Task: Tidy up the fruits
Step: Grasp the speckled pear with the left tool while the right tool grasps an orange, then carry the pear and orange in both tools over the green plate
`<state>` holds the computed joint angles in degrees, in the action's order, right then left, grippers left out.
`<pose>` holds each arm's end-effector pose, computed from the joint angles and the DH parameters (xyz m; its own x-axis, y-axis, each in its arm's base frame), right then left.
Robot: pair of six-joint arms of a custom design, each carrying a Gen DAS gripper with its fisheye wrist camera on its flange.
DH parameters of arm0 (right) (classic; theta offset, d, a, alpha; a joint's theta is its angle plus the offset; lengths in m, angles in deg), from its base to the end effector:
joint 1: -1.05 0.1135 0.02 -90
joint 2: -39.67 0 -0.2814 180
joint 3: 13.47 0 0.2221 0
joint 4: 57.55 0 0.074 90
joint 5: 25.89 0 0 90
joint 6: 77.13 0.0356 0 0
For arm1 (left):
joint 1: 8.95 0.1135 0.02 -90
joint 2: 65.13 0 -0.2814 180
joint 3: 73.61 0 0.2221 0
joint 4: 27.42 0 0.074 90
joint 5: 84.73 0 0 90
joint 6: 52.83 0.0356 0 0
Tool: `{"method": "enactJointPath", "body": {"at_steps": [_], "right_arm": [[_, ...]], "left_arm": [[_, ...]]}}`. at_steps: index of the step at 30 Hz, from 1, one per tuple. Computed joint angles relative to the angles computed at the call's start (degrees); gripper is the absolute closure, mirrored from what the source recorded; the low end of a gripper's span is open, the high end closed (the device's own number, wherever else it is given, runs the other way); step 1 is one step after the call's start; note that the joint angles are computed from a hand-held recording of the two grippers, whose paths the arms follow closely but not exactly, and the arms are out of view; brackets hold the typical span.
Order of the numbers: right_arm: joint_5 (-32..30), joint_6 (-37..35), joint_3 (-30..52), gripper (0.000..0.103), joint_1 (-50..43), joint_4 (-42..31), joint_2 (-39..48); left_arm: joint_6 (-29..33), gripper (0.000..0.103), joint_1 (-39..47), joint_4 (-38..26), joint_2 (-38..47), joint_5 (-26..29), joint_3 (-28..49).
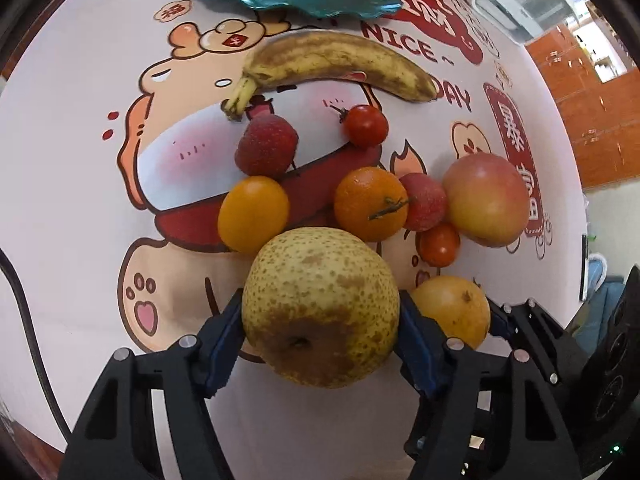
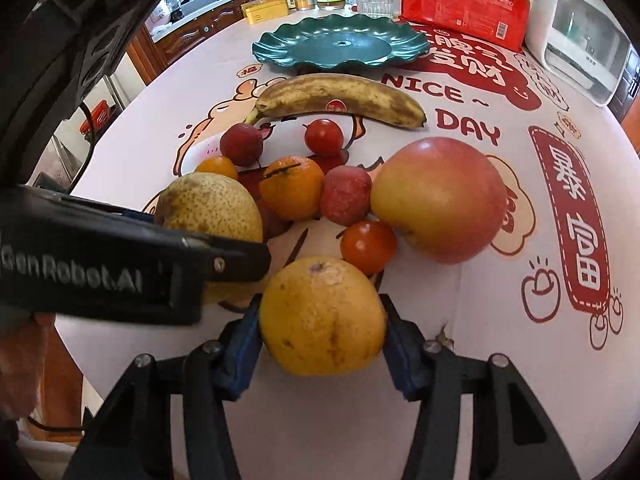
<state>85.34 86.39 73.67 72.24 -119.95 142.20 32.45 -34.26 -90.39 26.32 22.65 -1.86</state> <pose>0.1147 0.2967 0.2245 -0.9118 0.0953 -0.3994 0.0589 0.9930 0.1024 0.2215 -0.1165 0.2128 -0.9300 0.3529 -0.1028 0.3672 0.8785 -0.3058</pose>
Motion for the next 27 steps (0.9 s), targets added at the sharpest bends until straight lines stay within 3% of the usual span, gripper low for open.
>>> {"method": "enactJointPath", "body": {"at_steps": [4,12,18,20,27], "right_arm": [[0.6,1.5,-0.5,0.05,0.7,-1.5,-1.0],[3.2,3.7,2.9,0.05,2.6,-7.6,-3.4],[7.4,2.3,13.3,0.05,2.9,-16.1,-2.2],[8.5,1.8,17.1,0.05,2.5,-18.5,-1.7],[11.0,-1.6,31.9,0.05,-0.8,-28.5,-0.2]], "left_arm": [[0.0,0.034,0.7,0.1,-1.7,-1.6,-1.1],[6.2,0.035,5.9,-3.7,-11.4,-4.6,-1.0],[10.7,0.035,9.2,-7.7,-17.2,-4.7,4.9],[9.5,0.034,7.9,-7.8,-17.2,-5.4,7.4],[14.4,0.035,14.1,-17.0,-14.1,-0.3,21.3]]}}
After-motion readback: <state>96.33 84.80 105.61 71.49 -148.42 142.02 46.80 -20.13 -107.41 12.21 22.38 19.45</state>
